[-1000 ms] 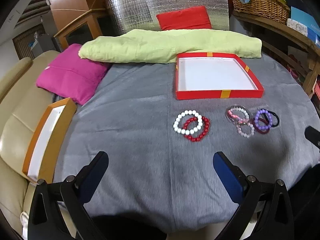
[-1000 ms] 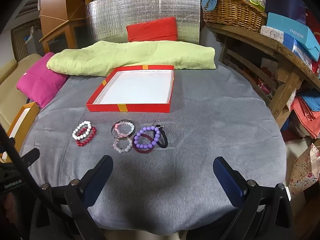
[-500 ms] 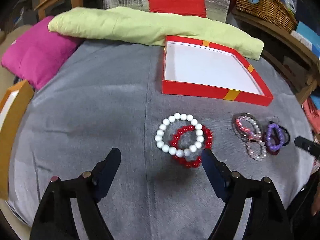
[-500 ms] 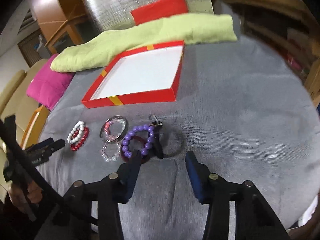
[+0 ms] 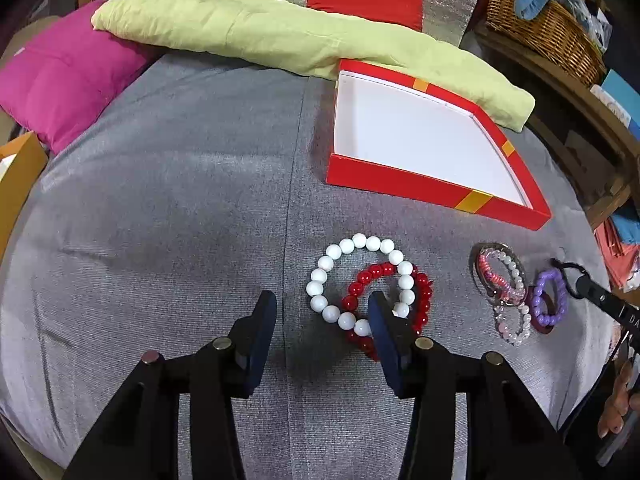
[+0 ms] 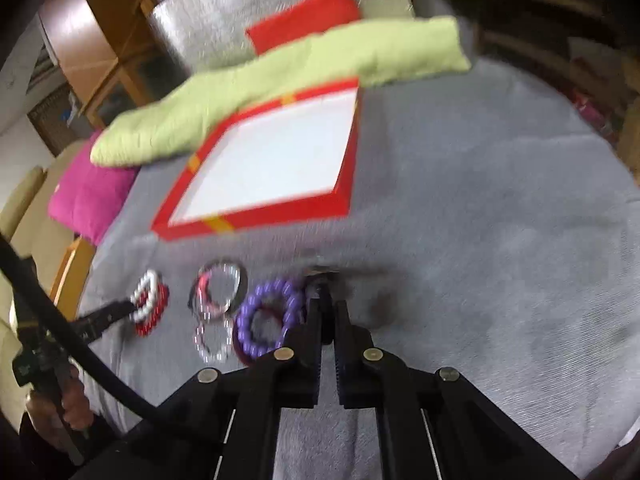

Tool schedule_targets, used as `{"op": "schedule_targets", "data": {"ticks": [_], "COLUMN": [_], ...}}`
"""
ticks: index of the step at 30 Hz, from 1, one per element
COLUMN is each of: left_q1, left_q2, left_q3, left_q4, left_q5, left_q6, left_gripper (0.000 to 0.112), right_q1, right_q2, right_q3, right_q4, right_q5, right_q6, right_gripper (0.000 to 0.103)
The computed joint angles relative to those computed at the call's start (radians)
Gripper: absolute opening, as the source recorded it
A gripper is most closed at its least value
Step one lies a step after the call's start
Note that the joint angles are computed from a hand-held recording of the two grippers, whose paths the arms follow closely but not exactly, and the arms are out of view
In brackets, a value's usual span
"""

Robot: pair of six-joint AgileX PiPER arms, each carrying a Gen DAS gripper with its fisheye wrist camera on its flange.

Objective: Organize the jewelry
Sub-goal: 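Grasp the black pliers with the right tool while the left tool grasps the white pearl bracelet, then carry the pliers into the red box with the right tool while the left tool drops the pearl bracelet there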

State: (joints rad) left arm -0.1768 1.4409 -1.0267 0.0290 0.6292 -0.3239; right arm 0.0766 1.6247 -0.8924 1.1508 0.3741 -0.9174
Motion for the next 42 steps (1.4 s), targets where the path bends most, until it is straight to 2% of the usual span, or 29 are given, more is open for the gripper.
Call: {"op": "schedule_targets", "data": {"ticks": [3, 5, 10, 13, 15, 17, 19, 21, 22, 24, 26, 29, 34, 38, 42], "left_q1": [0.002, 0.026, 0.035, 0.066, 0.074, 0.061, 0.061, 0.069, 0.078, 0.061, 0.022, 0.001, -0.011, -0.038, -0.06], "left_q2": [0.015, 0.038, 0.062, 0.088, 0.119, 0.145, 0.153, 0.149, 0.14, 0.139, 0.122, 0.105, 0.111, 0.172, 0.294], "left_q3": [-0.006, -0.023, -0.035, -0.054, -0.083, -0.11, -0.119, -0.111, -0.1, -0.096, -0.098, -0.123, -0.223, -0.361, -0.499], "left_q4": [0.01, -0.046, -0.056, -0.152, -0.177, -0.113, -0.098, -0.12, -0.171, -0.172, -0.07, -0.004, 0.005, 0.0, -0.004], "left_q5": [-0.006, 0.0, -0.019, -0.035, -0.029, -0.013, -0.006, -0.019, -0.023, -0.034, -0.053, -0.064, -0.068, -0.065, -0.058], "left_q6": [-0.015, 0.019, 0.007, 0.095, 0.125, 0.089, 0.094, 0.124, 0.176, 0.175, 0.105, 0.068, 0.094, 0.124, 0.127], "left_gripper": [0.048, 0.049, 0.05, 0.048, 0.041, 0.026, 0.018, 0.008, 0.007, 0.007, 0.007, 0.007, 0.007, 0.007, 0.008], "right_q1": [-0.044, -0.068, -0.092, -0.097, -0.098, -0.101, -0.104, -0.103, -0.098, -0.07, -0.047, -0.026, -0.01, -0.005, 0.018], "right_q2": [-0.019, -0.024, -0.019, -0.015, -0.019, -0.016, -0.008, 0.0, 0.0, 0.008, 0.024, 0.07, 0.187, 0.297, 0.385], "right_q3": [0.028, 0.04, 0.039, 0.038, 0.044, 0.04, 0.025, 0.0, -0.007, -0.054, -0.105, -0.187, -0.332, -0.463, -0.577], "right_q4": [0.151, 0.225, 0.254, 0.257, 0.274, 0.289, 0.292, 0.29, 0.287, 0.268, 0.272, 0.285, 0.272, 0.184, 0.063], "right_q5": [0.02, 0.041, 0.075, 0.097, 0.101, 0.12, 0.149, 0.177, 0.182, 0.167, 0.162, 0.15, 0.151, 0.186, 0.21], "right_q6": [-0.121, -0.177, -0.196, -0.196, -0.215, -0.231, -0.233, -0.23, -0.23, -0.215, -0.213, -0.211, -0.135, -0.002, 0.141], "right_gripper": [0.006, 0.006, 0.006, 0.006, 0.006, 0.006, 0.006, 0.006, 0.006, 0.006, 0.006, 0.006, 0.006, 0.006, 0.006]}}
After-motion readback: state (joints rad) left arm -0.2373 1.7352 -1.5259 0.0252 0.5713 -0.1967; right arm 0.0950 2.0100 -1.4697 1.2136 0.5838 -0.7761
